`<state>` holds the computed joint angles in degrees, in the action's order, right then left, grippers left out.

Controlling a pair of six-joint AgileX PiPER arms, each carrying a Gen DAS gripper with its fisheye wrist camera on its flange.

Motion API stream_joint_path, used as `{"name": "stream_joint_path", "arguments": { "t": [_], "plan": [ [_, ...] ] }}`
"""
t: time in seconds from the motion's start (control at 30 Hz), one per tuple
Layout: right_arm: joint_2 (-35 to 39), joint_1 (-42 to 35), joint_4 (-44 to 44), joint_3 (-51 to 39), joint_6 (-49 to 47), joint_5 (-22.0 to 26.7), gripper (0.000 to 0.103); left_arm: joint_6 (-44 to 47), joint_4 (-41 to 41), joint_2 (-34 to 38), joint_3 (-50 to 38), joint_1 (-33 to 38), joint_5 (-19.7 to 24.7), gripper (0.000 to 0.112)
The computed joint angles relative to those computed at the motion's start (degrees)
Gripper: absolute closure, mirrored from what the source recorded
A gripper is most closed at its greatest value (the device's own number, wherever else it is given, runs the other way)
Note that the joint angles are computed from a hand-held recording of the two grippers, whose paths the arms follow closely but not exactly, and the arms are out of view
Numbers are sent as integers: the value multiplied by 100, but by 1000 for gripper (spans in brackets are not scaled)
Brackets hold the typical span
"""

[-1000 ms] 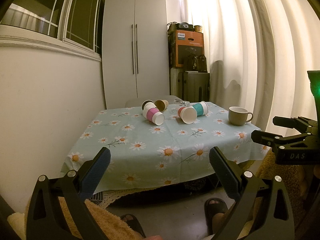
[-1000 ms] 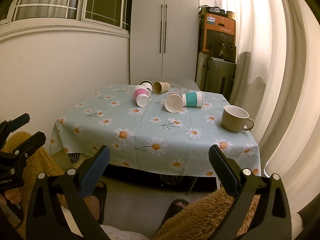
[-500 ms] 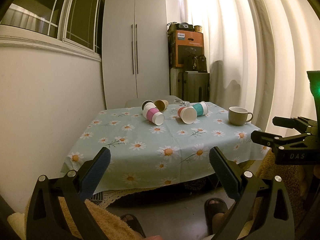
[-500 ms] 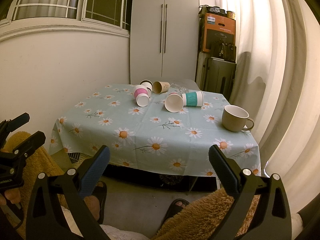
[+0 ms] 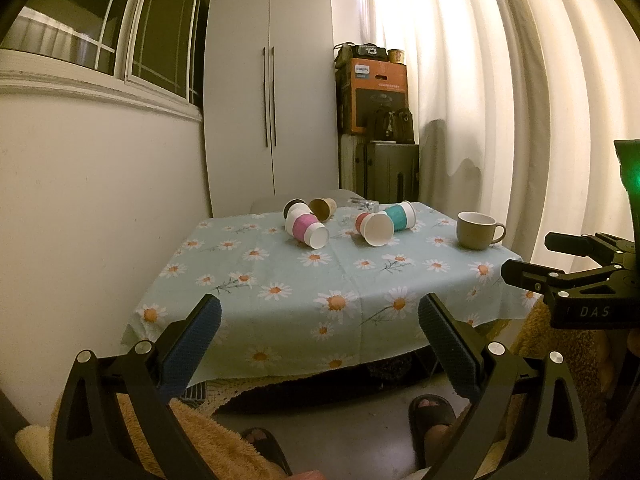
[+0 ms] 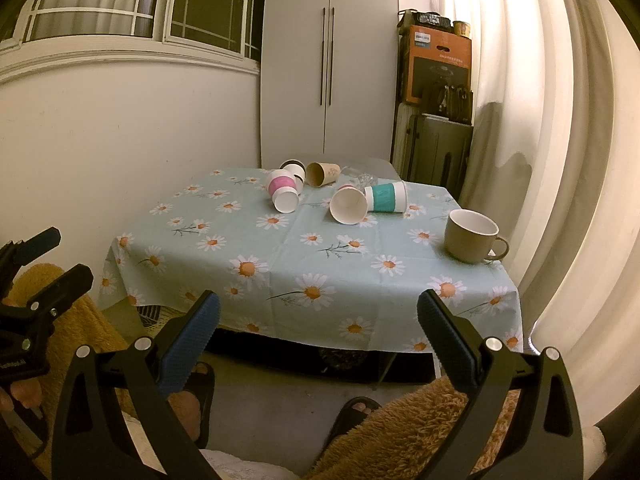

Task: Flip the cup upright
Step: 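Move the left tool toward the pink-banded paper cup lying on its side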

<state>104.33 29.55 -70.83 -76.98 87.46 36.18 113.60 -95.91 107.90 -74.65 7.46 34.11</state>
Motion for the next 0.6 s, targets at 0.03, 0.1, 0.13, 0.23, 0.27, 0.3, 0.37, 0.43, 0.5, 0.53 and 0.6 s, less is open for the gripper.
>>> {"name": "stream_joint_path", "arguments": {
  "t": [0.03,0.1,0.13,0.23,0.27,0.3,0.37,0.43,0.5,0.53,0.6],
  "plan": [
    [25,-3,34,-15,-23,-33,5,-1,15,3,2,-12,-17,16],
    [63,-18,272,-106,-281,-94,5,-76,83,1,-4,-23,-24,16],
    [128,-12,417,-236,-454,-85,5,-250,230,20,-63,-31,-33,16],
    [162,-88,773,-369,-809,-233,5,-715,640,94,-279,-12,61,16],
    [192,-128,980,-447,-999,-279,5,-908,807,121,-366,2,114,16],
    [242,-179,1292,-560,-1282,-325,5,-1109,973,166,-479,26,200,16],
    [392,-235,1784,-829,-1828,-331,5,-1800,1571,304,-839,7,288,16],
    [558,-298,2279,-1119,-2456,-413,5,-2741,2300,532,-1347,12,533,16],
    [759,-418,2936,-1470,-3181,-484,5,-3626,2892,827,-1965,22,831,16],
    [852,-479,3205,-1655,-3489,-462,5,-3960,3131,955,-2239,10,938,16],
    [1055,-620,3741,-2077,-4112,-371,5,-4618,3598,1254,-2881,-18,1183,16]
  ]
}}
